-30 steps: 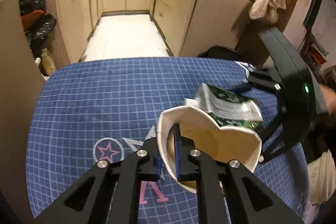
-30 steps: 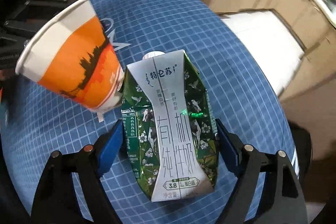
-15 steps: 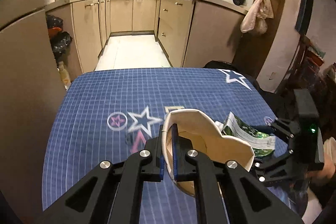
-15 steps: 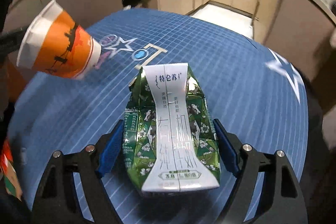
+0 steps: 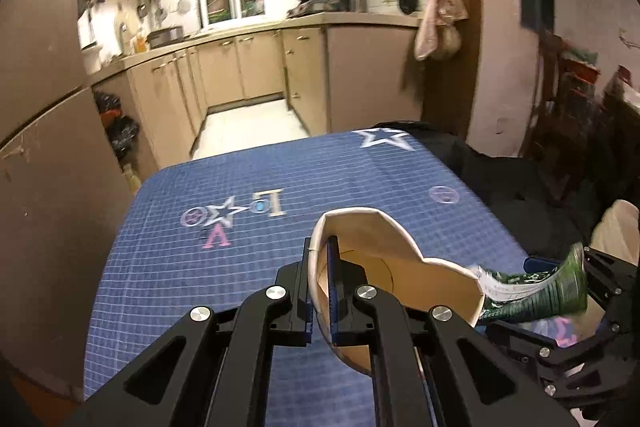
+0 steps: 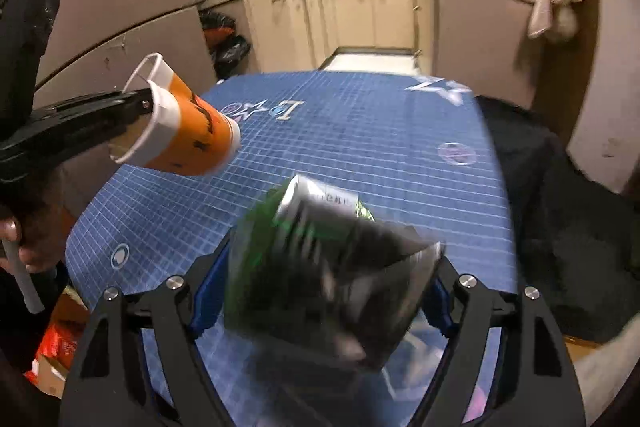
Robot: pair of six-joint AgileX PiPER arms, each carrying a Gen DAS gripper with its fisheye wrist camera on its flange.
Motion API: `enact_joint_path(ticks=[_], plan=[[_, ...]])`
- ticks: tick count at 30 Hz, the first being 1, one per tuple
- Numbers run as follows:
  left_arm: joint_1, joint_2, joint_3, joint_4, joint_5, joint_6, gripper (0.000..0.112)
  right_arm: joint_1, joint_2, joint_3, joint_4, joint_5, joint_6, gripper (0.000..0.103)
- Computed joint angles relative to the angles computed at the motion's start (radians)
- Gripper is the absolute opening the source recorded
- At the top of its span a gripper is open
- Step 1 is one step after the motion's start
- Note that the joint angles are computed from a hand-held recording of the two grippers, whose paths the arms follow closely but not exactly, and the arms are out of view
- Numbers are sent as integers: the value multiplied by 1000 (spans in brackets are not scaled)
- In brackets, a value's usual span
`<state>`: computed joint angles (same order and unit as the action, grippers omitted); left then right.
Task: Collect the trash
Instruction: 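Lift and carry the cup and milk carton over the white bucket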
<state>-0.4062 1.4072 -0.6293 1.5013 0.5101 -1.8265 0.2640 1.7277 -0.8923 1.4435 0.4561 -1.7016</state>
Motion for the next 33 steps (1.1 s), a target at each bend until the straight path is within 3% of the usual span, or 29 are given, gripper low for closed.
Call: enact_joint_path(ticks=[3, 4, 5, 9, 11, 13, 19, 24, 33], plan=[[-136, 22, -32, -28, 102, -5, 7, -69, -89, 78, 17, 20, -40, 66], [-175, 32, -47, -40, 130, 0, 7, -95, -109, 90, 5, 31, -36, 33], [-210, 40, -61, -47, 155, 3, 7, -130, -113, 89, -18, 49, 8, 15], [-277, 73, -106, -67, 194, 1, 7, -180, -29, 58, -2, 38, -16, 14], [-273, 95, -116, -78, 186, -10, 7, -207, 35, 28, 60, 91, -55, 14], [-268, 105, -120, -90, 180, -4, 7, -231, 67, -11, 11, 150, 22, 14], [-247, 98, -123, -96, 180, 21, 7, -263, 77, 13, 90, 191, -72, 14], [-261, 90, -128, -93, 170, 33, 7, -360, -66, 145, 165, 244, -168, 14], [-377, 174, -262, -138, 197, 107, 7, -766, -416, 226, 35, 503, -126, 14]])
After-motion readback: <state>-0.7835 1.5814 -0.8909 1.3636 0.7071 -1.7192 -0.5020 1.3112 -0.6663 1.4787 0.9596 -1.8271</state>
